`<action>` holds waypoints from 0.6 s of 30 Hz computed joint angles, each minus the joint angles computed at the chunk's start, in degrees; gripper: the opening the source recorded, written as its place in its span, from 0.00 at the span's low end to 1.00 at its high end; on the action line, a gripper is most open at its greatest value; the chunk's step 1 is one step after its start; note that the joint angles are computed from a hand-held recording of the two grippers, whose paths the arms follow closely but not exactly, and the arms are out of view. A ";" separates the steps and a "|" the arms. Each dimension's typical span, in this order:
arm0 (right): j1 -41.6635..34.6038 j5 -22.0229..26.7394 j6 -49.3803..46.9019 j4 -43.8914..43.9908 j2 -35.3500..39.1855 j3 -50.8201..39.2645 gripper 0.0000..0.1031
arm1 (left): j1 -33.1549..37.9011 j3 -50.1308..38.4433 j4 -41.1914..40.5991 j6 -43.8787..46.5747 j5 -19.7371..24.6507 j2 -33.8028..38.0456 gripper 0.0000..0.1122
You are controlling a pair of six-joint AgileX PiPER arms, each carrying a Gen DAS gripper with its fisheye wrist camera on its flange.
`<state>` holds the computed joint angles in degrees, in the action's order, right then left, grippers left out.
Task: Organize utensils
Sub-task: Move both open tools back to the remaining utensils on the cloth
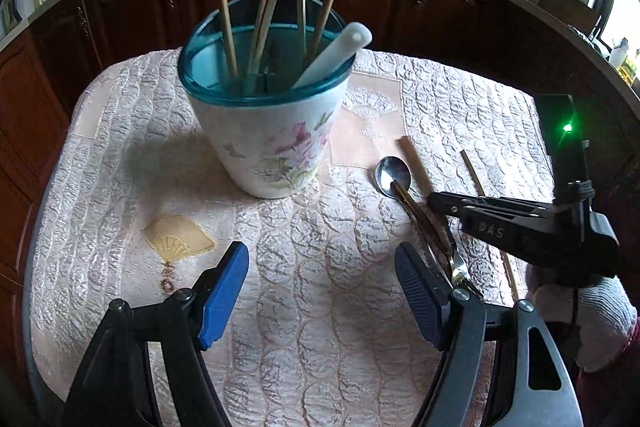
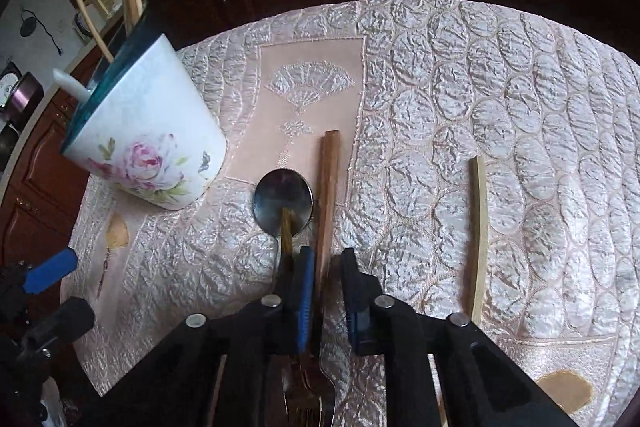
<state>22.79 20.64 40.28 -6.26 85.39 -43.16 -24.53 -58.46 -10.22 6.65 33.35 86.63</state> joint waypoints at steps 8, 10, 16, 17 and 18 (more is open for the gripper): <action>-5.25 1.64 -3.61 1.89 -5.52 4.92 0.11 | -1.97 -1.27 -4.94 2.94 -0.81 4.56 0.68; -6.96 1.69 -8.04 5.95 -7.02 6.15 0.13 | -3.21 -1.89 -4.22 1.77 -1.02 5.72 0.68; -8.59 3.65 -11.41 9.72 -15.54 8.71 0.16 | -4.29 -6.08 -8.17 2.36 0.34 10.09 0.66; -9.18 4.41 -11.92 9.91 -16.64 8.91 0.17 | -4.31 -6.80 -9.36 2.83 0.58 10.92 0.61; -10.97 6.02 -14.72 11.75 -19.50 10.06 0.17 | -4.36 -7.79 -10.31 3.12 1.12 11.72 0.57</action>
